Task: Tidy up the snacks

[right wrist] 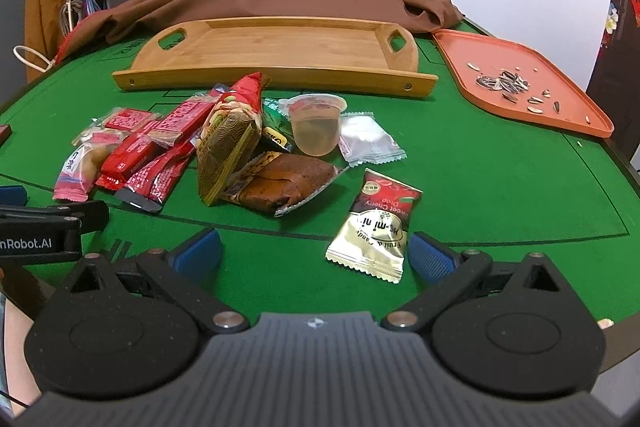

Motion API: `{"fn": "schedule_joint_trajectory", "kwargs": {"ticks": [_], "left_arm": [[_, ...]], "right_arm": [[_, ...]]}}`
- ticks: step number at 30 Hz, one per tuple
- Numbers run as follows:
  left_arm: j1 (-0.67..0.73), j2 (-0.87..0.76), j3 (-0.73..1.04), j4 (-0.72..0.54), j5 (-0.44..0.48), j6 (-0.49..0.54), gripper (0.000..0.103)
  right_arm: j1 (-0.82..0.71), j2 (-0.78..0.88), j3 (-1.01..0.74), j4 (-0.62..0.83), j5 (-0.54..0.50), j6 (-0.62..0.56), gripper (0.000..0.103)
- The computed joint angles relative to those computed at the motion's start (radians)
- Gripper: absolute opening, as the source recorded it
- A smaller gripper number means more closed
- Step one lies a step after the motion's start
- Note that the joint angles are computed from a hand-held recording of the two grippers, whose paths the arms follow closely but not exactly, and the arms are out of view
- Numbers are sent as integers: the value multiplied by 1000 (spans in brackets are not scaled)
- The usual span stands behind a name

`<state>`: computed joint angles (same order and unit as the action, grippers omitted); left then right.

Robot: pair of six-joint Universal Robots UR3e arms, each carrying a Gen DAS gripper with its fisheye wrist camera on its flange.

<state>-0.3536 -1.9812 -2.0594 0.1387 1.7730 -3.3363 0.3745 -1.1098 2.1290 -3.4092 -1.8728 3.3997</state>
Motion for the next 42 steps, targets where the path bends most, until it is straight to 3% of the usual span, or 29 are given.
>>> {"fn": "schedule_joint_trajectory", "kwargs": {"ticks": [16, 23, 34, 42], "left_arm": [[3, -6, -8, 20, -4, 7, 103], [14, -35, -41, 134, -17, 38, 103], [35, -7, -16, 54, -46, 48, 102], [43, 10, -28, 65, -66, 66, 75]], "right_arm": [[-17, -10, 3, 6, 28, -23, 103], [-18, -12, 2, 11, 31, -23, 103], [-29, -20, 9, -6, 35, -11, 95], [-33, -32, 18, -31, 20, -22, 95]]}}
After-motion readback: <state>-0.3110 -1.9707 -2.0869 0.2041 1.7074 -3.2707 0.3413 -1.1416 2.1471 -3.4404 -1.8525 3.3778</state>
